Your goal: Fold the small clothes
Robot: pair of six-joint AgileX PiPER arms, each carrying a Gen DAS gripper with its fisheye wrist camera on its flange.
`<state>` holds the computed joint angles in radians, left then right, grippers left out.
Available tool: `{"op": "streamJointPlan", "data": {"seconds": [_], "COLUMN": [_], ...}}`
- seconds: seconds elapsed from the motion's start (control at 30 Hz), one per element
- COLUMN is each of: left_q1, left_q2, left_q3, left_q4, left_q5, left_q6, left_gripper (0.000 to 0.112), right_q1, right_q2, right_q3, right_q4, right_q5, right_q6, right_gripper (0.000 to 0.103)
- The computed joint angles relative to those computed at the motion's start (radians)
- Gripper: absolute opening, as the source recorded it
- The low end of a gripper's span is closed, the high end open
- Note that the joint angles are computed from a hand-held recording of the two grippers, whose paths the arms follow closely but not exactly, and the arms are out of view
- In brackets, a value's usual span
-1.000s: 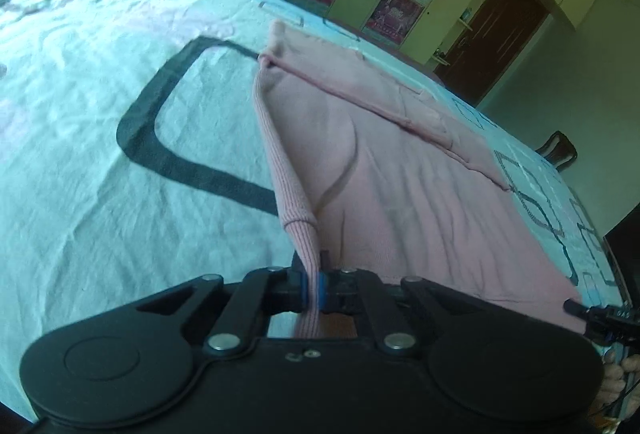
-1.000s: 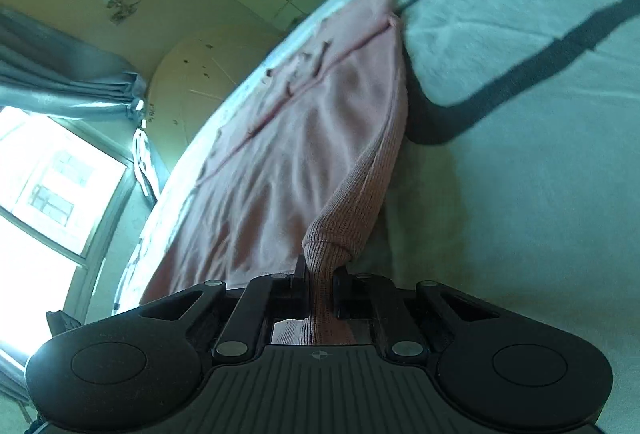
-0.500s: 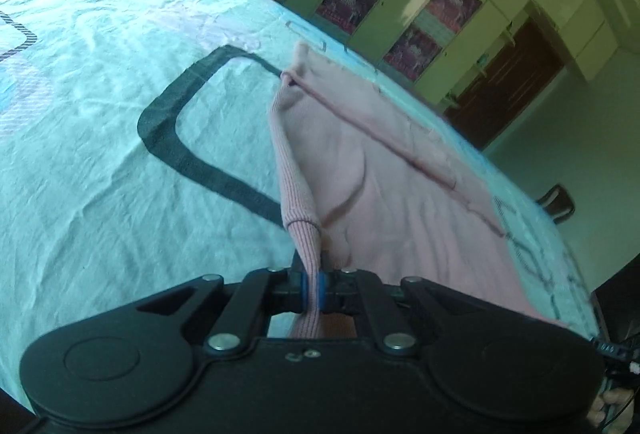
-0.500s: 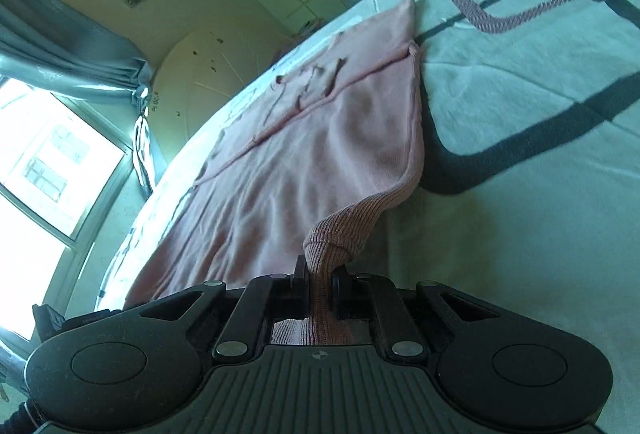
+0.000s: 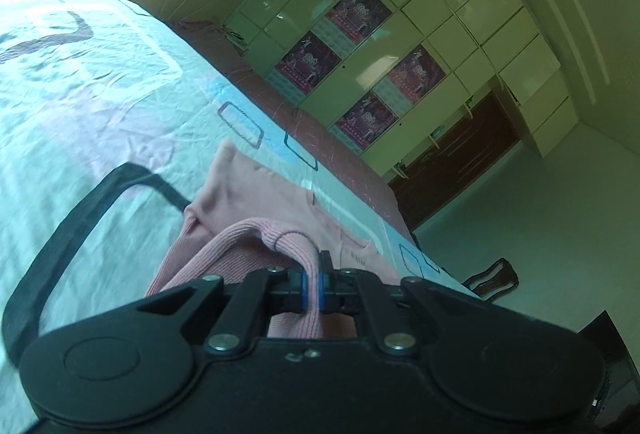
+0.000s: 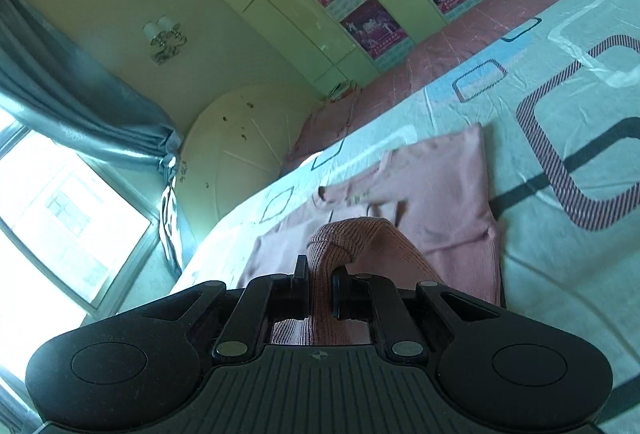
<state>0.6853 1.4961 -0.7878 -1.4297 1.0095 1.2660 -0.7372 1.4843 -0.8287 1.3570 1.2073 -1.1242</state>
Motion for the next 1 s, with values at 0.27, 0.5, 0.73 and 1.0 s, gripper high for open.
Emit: {"op": "streamJointPlan", "data": {"seconds": [0.27,0.5,0.73,1.0], "left_q1": [-0.294,-0.413,-0.419,-0.441], "left_q2": [0.398,0.777,0.901,0.935], "left_q3": [-0.532,-1.053,-1.216,-1.339], "left_q4": [0.139,0.474,0.457,0.664], "left_q5": [-0.200,-0.192,-0.228,-0.219], "left_q6": [-0.263,-0.623,-0.637,-0.625], "left_gripper": [0.003,0.003,0.048,0.070], "right_q1": [0.224,0.302,0.328,0.294], "right_q2": [0.370,0.664,0.778,0.790], "right_q3": [-0.406,-0.708,-0.824,-0.761], "right_q4": [0.011,-0.101,-0.111,0.162], "right_q5": [-0.247,-0.332,-0.430,-0.359], "right_q6": [0.276,0.507,0.529,0.331], "right_gripper": [0.009,0.009,0.031,0.043]}}
